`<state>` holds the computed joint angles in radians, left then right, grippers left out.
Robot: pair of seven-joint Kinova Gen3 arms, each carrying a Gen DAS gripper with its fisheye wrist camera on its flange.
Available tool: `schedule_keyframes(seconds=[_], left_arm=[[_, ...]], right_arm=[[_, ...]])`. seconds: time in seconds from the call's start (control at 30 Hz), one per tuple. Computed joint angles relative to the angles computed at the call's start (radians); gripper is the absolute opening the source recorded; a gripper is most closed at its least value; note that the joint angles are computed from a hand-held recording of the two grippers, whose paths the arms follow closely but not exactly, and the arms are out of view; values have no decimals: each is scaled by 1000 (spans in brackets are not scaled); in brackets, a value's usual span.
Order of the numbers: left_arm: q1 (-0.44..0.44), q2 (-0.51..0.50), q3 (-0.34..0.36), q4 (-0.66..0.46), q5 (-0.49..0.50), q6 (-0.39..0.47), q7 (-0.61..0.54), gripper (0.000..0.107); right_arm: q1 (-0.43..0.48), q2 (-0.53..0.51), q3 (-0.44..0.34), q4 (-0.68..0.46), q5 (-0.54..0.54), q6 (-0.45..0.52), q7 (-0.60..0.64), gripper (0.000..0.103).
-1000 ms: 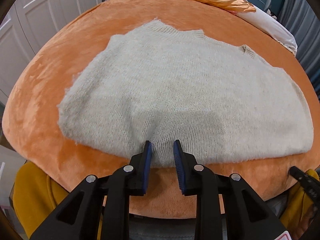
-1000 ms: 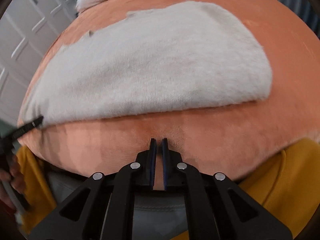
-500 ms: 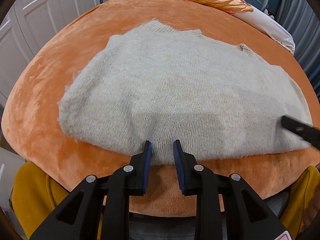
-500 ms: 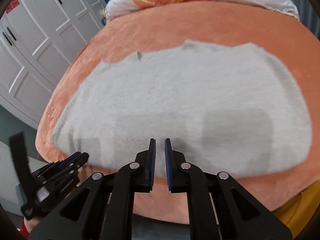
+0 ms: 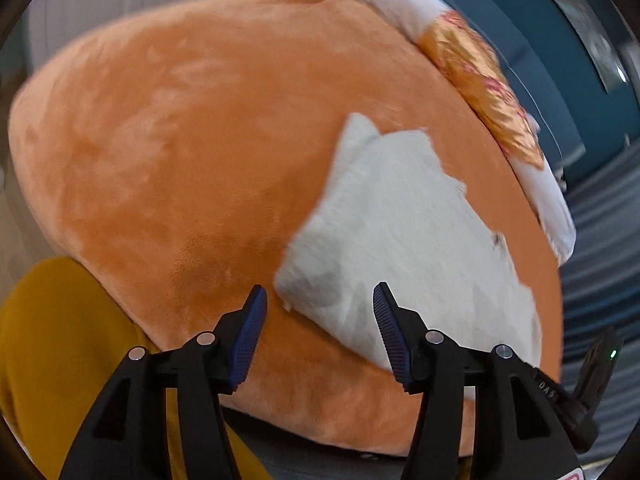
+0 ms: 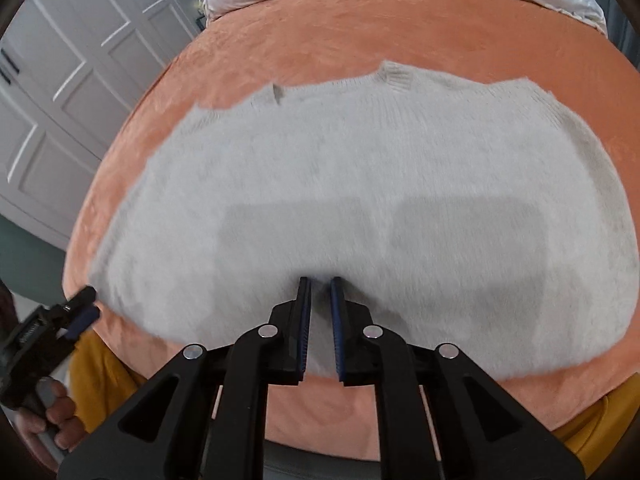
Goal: Fold small clothes
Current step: 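Grasp a corner of the cream sweater with the left tool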
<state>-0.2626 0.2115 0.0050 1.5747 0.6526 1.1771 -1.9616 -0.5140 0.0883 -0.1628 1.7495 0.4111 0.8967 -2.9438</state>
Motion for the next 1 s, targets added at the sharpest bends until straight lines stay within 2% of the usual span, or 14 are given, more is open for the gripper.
schedule_keyframes(seconds=[0.03, 0.13, 0.23, 0.4, 0.47, 0.5, 0.53, 0.63, 0.9, 1.0], left_arm=[[-6, 25, 0, -12, 15, 19, 13, 54], [-4, 67, 9, -18, 27, 25, 56, 55], [-2, 66, 19, -1, 41, -7, 63, 57], [30, 83, 39, -44, 3, -18, 76, 56], [38, 90, 46, -62, -5, -17, 80, 48], [34, 98, 53, -73, 7, -5, 70, 35], [35, 103, 57, -85, 9, 6, 71, 29], [44, 79, 62, -88, 8, -8, 59, 22], [142, -43, 78, -101, -33, -67, 17, 18], [198, -76, 88, -117, -61, -78, 13, 17]], right_arm=[[22, 25, -11, -19, -9, 8, 27, 10], [23, 59, 20, -28, -51, -2, 84, 9], [10, 77, 31, -44, -38, 11, 94, 8], [-18, 86, 38, -43, -3, 14, 94, 8], [-20, 79, 42, -25, 4, -5, 85, 8], [-19, 75, 43, -17, 6, -13, 82, 8], [-18, 73, 43, -11, 9, -21, 77, 8], [-19, 68, 41, -1, 16, -33, 73, 8], [-5, 32, 37, 60, 24, -112, 44, 8], [16, -14, 34, 97, -2, -155, 14, 8]])
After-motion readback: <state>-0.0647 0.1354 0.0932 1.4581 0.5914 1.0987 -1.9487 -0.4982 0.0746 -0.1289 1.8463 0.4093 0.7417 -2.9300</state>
